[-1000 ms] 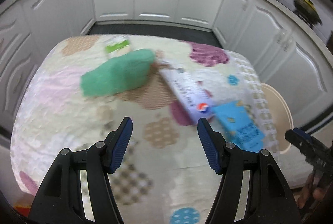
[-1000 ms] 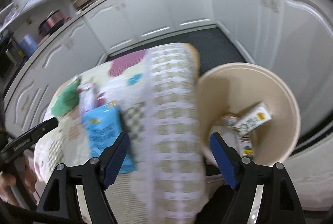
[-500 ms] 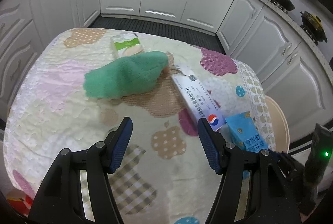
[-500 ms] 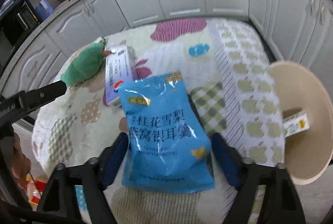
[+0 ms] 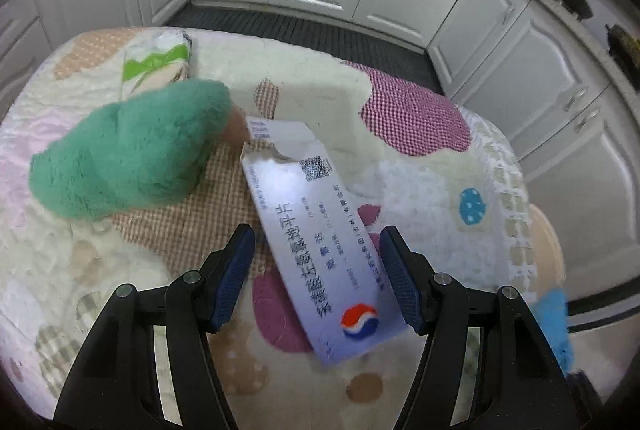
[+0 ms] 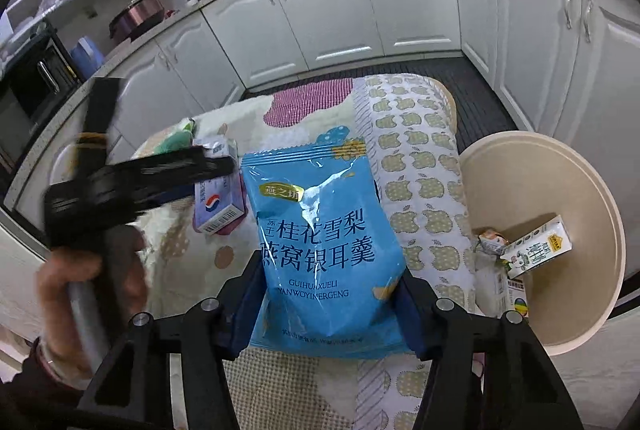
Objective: Collect trash
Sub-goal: 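Close the left tool on the white medicine box while the right tool grasps the blue snack bag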
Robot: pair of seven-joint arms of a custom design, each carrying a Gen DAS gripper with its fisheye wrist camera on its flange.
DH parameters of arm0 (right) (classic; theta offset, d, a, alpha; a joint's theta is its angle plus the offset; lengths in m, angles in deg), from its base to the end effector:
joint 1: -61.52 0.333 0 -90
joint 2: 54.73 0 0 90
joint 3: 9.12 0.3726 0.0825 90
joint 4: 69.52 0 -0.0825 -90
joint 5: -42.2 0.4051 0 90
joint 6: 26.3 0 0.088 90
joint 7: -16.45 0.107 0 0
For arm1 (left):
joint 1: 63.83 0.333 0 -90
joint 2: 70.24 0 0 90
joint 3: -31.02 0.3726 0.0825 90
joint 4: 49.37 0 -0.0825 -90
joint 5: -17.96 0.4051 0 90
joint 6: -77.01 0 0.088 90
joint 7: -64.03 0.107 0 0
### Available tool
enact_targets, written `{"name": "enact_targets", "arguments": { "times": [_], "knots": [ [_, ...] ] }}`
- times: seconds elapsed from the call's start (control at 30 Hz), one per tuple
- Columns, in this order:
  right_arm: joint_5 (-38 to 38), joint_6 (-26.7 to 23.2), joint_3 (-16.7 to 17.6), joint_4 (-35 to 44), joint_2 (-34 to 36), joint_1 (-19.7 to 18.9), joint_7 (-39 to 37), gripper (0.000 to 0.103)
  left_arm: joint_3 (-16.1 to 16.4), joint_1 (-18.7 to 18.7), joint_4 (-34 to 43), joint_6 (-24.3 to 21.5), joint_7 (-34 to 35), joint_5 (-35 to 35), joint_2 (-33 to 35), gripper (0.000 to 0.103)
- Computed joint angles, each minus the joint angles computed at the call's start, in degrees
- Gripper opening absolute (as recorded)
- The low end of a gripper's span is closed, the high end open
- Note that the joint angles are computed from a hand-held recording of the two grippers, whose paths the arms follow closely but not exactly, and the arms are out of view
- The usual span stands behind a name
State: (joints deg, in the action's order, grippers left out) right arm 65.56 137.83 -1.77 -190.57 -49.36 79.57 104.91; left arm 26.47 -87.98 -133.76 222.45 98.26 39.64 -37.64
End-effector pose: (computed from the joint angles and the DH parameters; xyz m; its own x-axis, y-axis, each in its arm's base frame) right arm 0.5742 0.2459 0.4879 0.2016 -0.9273 -0.3155 -0.8332 0.0069 -0.5529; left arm 0.7035 -0.3735 0.4404 0.1795 -0.9633 0.1996 -0.8356 -0.2564 -0.4858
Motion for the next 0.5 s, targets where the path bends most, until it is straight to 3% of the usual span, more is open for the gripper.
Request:
{"name": "enact_targets", "arguments": {
  "times": [0.07, 0.23, 0.5],
  "knots": [
    [0.5, 0.2, 0.1, -0.2, 0.0, -0.1, -0.3, 0.057, -0.5, 0.2, -0.2, 0.7, 1.3, 0.1, 0.0, 0.063],
    [0.1, 0.7, 0.1, -0.6, -0.2, 0.2, 0.3, 0.057, -1.7, 1.5, -4.9, 3.8, 4.3, -1.4, -2.9, 0.048],
    [-1.8, 2.1, 0.1, -1.6, -1.5, 1.1, 1.8, 0.057, -1.8, 2.0, -16.0, 10.7, 5.8, -0.4, -11.4, 0.046]
  ]
}}
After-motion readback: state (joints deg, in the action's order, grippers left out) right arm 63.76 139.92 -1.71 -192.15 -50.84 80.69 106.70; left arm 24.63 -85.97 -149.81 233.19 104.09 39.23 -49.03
